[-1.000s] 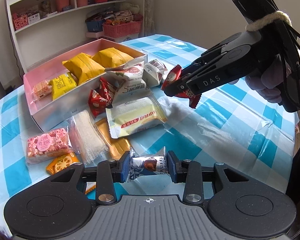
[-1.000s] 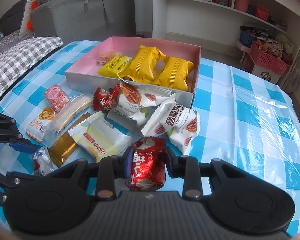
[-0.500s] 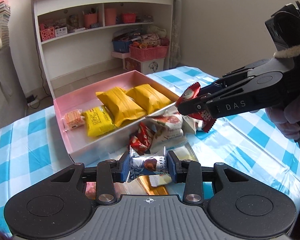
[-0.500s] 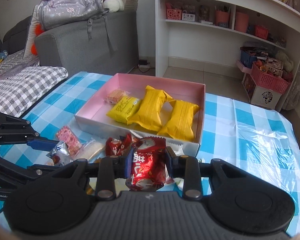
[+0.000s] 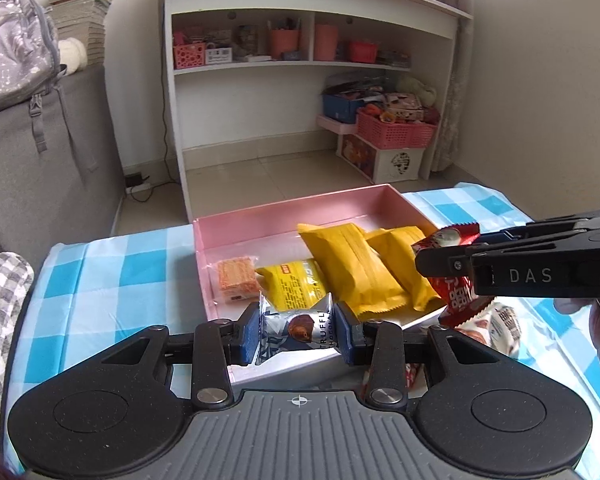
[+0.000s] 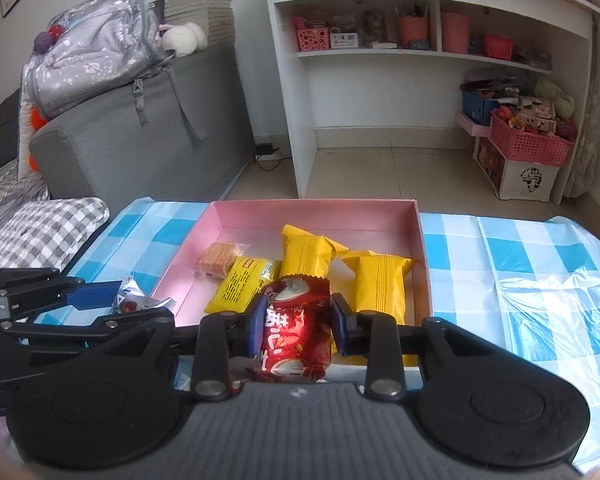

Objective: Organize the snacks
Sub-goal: 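Carry both candies into the pink box and open both grippers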

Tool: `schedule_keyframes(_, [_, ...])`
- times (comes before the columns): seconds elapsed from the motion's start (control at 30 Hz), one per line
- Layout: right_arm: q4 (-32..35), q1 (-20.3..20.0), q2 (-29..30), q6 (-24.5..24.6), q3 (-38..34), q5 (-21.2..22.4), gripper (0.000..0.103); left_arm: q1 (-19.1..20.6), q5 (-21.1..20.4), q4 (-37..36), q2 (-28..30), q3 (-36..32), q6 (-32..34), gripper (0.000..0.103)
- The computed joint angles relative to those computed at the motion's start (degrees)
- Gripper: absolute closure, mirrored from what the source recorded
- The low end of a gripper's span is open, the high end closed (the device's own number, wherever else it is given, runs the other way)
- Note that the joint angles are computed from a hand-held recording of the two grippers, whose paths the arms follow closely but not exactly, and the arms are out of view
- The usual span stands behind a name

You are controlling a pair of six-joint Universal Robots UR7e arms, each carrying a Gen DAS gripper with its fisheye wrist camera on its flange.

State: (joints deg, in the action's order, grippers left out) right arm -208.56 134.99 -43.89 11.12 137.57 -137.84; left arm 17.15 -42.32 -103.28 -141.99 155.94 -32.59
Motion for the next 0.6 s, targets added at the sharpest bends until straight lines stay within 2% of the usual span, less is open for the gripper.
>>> schedule_keyframes(0.13, [-1.3,-1.3,2.0,1.9,-1.1,-0.8,0.073,4.0,1.7,-10.2,7.8,1.4,2.4,0.067])
schedule_keyframes(0.27, [-2.0,-2.3,3.6,4.3,-1.7,-1.6,0.073,7.5,1.5,-18.9,14.6,2.5,4.8,0.067])
schedule_keyframes(0.43, [-2.1,-2.9,4.1,5.6,-2.0,-1.1,0.074,8.7,1.7,-21.6,17.7,3.3,6.1,0.065])
schedule_keyframes(0.6, [-1.3,-3.1,4.0,5.7,-2.3,-0.9,0.072,8.9,1.8,-20.8,17.6,3.5,6.5,0.063])
